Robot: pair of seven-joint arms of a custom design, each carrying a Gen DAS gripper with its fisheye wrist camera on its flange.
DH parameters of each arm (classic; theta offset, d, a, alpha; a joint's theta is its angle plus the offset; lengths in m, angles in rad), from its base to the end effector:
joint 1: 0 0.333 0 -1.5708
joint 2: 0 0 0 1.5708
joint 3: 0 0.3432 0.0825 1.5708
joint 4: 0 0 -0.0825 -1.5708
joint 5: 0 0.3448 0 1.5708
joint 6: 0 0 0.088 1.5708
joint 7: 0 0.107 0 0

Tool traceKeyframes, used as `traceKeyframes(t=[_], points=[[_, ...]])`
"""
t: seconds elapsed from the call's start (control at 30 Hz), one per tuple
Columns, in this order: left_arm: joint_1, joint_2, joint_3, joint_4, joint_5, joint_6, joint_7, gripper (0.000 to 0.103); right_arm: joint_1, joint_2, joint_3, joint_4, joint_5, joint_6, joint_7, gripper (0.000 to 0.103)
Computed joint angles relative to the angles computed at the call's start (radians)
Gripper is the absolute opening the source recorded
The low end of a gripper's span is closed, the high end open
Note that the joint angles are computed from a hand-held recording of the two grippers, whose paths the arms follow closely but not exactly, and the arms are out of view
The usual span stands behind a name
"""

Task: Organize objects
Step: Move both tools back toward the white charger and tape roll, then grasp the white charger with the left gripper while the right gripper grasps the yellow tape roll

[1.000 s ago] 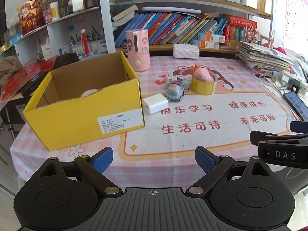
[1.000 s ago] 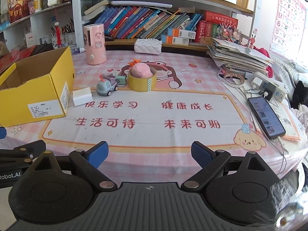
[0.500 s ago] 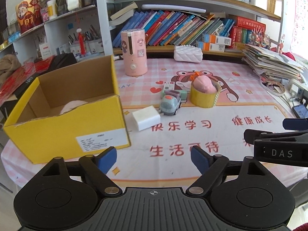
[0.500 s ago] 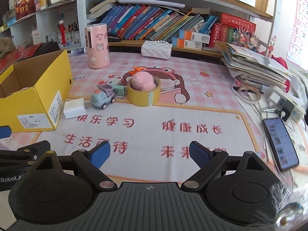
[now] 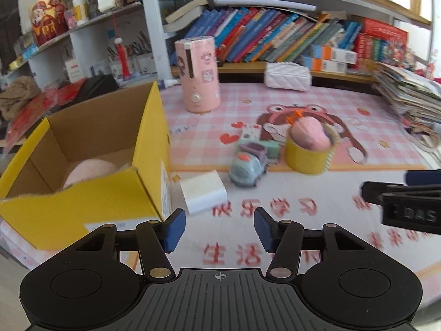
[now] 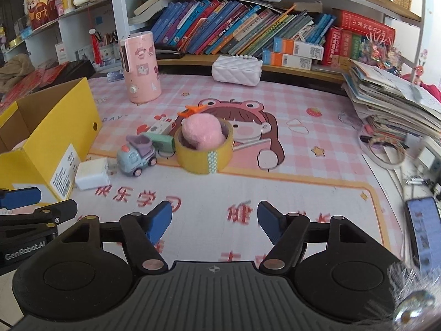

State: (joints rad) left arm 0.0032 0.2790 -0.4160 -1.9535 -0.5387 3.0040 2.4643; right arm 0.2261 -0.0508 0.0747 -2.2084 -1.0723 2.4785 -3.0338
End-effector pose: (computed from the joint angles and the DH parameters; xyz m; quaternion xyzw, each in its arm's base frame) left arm 0.5966 -0.1928 0.4791 -0.3693 0.8368 -0.3430 0.2140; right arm 0.4899 0.1557 0.4823 -0.4275 0.8105 -0.3408 0.2101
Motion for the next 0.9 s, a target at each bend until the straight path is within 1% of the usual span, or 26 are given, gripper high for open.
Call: traceKeyframes(t=[0.03, 0.07, 0.1, 0.23, 0.27, 0.37, 0.4, 0.43, 0.5, 0.57, 0.67, 0.73, 0.77, 0.8, 0.83, 0.9], points=[[-0.053, 0.013, 0.051, 0.008, 0.054, 0.024, -0.065, 0.050, -0.006, 0.002, -0.006, 0.000, -0.008, 0.013, -0.002, 0.068], [-0.112, 0.027, 0.112, 0.018, 0.122, 0.041, -0.146, 0.046, -0.012, 0.003, -0.012, 0.000, -0.017, 0.026, -0.004, 0.068], [-0.168, 0.042, 0.171, 0.030, 0.186, 0.052, -0.224, 0.045, -0.019, 0.004, -0.018, 0.000, -0.026, 0.039, -0.008, 0.068], [-0.382, 0.102, 0.407, 0.084, 0.383, 0.059, -0.492, 0.045, -0.044, 0.009, -0.037, -0.001, -0.053, 0.092, -0.034, 0.068], [-0.425, 0.115, 0.457, 0.097, 0.421, 0.056, -0.547, 0.048, -0.051, 0.009, -0.042, -0.002, -0.056, 0.107, -0.041, 0.068], [-0.496, 0.153, 0.545, 0.134, 0.498, 0.049, -0.660, 0.055, -0.068, 0.012, -0.051, -0.006, -0.066, 0.151, -0.057, 0.068], [-0.528, 0.166, 0.585, 0.146, 0.525, 0.048, -0.707, 0.058, -0.073, 0.013, -0.053, -0.008, -0.071, 0.164, -0.061, 0.068], [-0.550, 0.177, 0.613, 0.158, 0.545, 0.040, -0.745, 0.060, -0.077, 0.015, -0.054, -0.009, -0.075, 0.174, -0.066, 0.068], [-0.566, 0.196, 0.635, 0.185, 0.573, 0.014, -0.800, 0.060, -0.083, 0.021, -0.058, -0.008, -0.077, 0.193, -0.082, 0.068], [-0.566, 0.207, 0.637, 0.207, 0.598, -0.016, -0.836, 0.060, -0.089, 0.027, -0.062, -0.007, -0.078, 0.210, -0.092, 0.068], [-0.524, 0.221, 0.590, 0.241, 0.608, -0.063, -0.860, 0.060, -0.097, 0.035, -0.069, -0.006, -0.082, 0.233, -0.095, 0.068], [-0.483, 0.230, 0.544, 0.258, 0.602, -0.083, -0.868, 0.060, -0.101, 0.041, -0.074, -0.003, -0.085, 0.247, -0.097, 0.068], [-0.462, 0.230, 0.520, 0.256, 0.599, -0.078, -0.872, 0.057, -0.103, 0.046, -0.076, 0.000, -0.088, 0.253, -0.099, 0.068], [-0.442, 0.231, 0.495, 0.261, 0.598, -0.081, -0.871, 0.050, -0.105, 0.051, -0.079, 0.004, -0.090, 0.259, -0.099, 0.068], [-0.423, 0.232, 0.473, 0.266, 0.600, -0.085, -0.872, 0.050, -0.106, 0.057, -0.081, 0.008, -0.090, 0.266, -0.103, 0.069], [-0.375, 0.227, 0.419, 0.271, 0.596, -0.101, -0.861, 0.049, -0.110, 0.071, -0.089, 0.018, -0.095, 0.286, -0.108, 0.073]])
